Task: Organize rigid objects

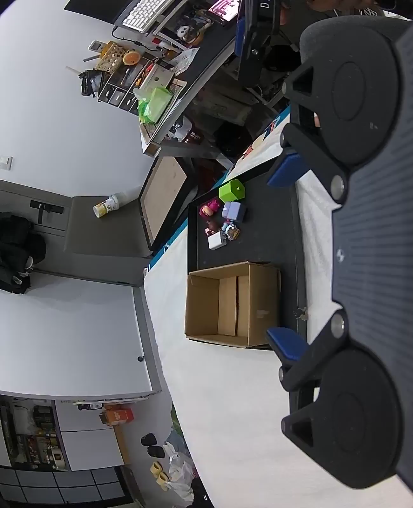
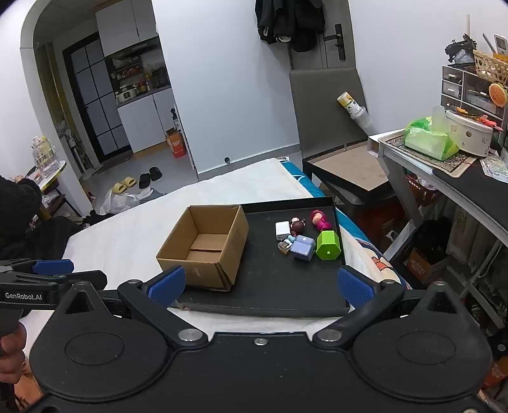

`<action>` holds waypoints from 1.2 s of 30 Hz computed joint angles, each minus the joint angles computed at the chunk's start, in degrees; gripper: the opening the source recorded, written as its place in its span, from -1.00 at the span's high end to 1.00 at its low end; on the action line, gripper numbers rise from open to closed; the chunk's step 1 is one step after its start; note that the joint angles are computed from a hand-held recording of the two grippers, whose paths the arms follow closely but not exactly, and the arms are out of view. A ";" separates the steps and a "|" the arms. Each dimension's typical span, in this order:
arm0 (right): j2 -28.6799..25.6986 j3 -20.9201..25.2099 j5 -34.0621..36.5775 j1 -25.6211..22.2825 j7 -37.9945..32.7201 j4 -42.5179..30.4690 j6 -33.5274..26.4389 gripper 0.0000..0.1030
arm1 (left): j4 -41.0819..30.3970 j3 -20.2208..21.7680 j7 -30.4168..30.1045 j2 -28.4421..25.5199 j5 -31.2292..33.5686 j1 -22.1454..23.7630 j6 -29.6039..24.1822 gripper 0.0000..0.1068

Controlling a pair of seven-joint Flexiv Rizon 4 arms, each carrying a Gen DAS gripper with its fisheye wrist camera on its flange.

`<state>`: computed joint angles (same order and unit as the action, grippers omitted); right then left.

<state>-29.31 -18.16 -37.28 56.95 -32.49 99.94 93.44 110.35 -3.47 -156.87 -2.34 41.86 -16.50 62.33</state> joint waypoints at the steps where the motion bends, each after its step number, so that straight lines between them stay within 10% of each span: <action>1: 0.35 2.32 0.35 -1.47 -0.98 -0.32 -1.69 -1.00 | -0.01 -0.01 0.04 0.00 0.03 0.02 0.03 -0.77; 36: 1.48 -1.28 -3.37 0.12 3.85 2.07 -0.23 -1.00 | -0.25 -0.35 0.10 0.06 0.62 -0.20 -0.05 -0.77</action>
<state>-27.82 -19.44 -40.65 57.08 -28.64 102.02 93.21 110.10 -3.82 -156.76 -2.28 42.48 -16.70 62.28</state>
